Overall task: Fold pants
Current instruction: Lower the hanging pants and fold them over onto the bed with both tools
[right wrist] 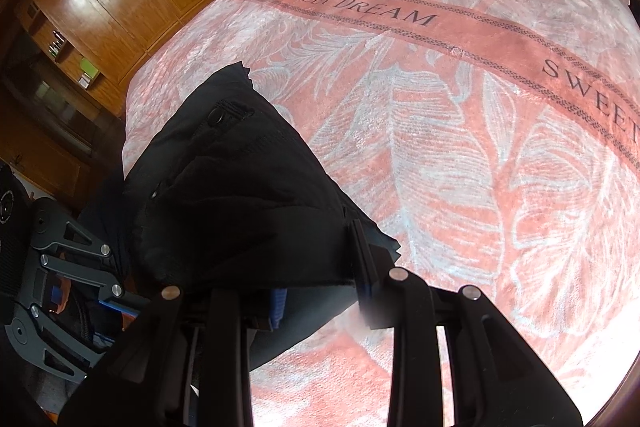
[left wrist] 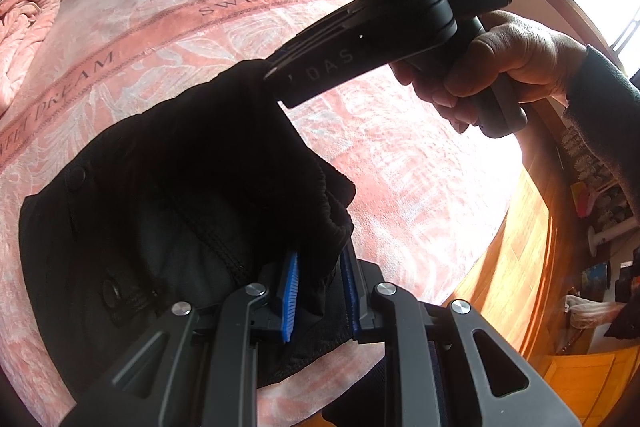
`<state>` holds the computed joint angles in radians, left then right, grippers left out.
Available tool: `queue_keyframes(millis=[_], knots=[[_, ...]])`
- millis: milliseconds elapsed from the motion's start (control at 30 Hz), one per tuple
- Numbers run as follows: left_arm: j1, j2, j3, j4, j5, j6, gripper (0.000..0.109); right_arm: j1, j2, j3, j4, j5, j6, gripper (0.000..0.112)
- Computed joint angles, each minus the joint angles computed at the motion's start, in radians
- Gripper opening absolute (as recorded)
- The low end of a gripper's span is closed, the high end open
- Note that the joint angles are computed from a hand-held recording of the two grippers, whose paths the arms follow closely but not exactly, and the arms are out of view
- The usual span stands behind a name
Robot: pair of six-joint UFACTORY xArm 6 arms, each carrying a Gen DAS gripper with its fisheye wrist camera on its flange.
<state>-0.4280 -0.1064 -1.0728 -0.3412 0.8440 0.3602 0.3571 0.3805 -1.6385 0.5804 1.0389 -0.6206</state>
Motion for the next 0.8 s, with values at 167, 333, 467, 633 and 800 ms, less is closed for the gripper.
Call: queue_keyframes(millis=[167,333,467,633,800], knots=[[-0.008,0.016,0.002,0.012,-0.011,-0.004,0.02,-0.005,0.006,0.014,0.009,-0.01,-0.011,0.027],[-0.015,0.032,0.004,0.019,-0.018,-0.011,0.02,-0.01,0.012,0.027,0.016,-0.017,-0.02,0.027],[-0.016,0.041,0.007,0.021,-0.021,-0.011,0.02,-0.016,0.019,0.036,0.025,-0.018,-0.022,0.027],[-0.02,0.048,0.004,0.027,-0.021,-0.018,0.02,-0.017,0.021,0.041,0.024,-0.018,-0.018,0.027],[-0.025,0.049,0.005,0.042,-0.025,-0.028,0.02,-0.012,0.025,0.035,0.001,-0.021,0.001,0.027]])
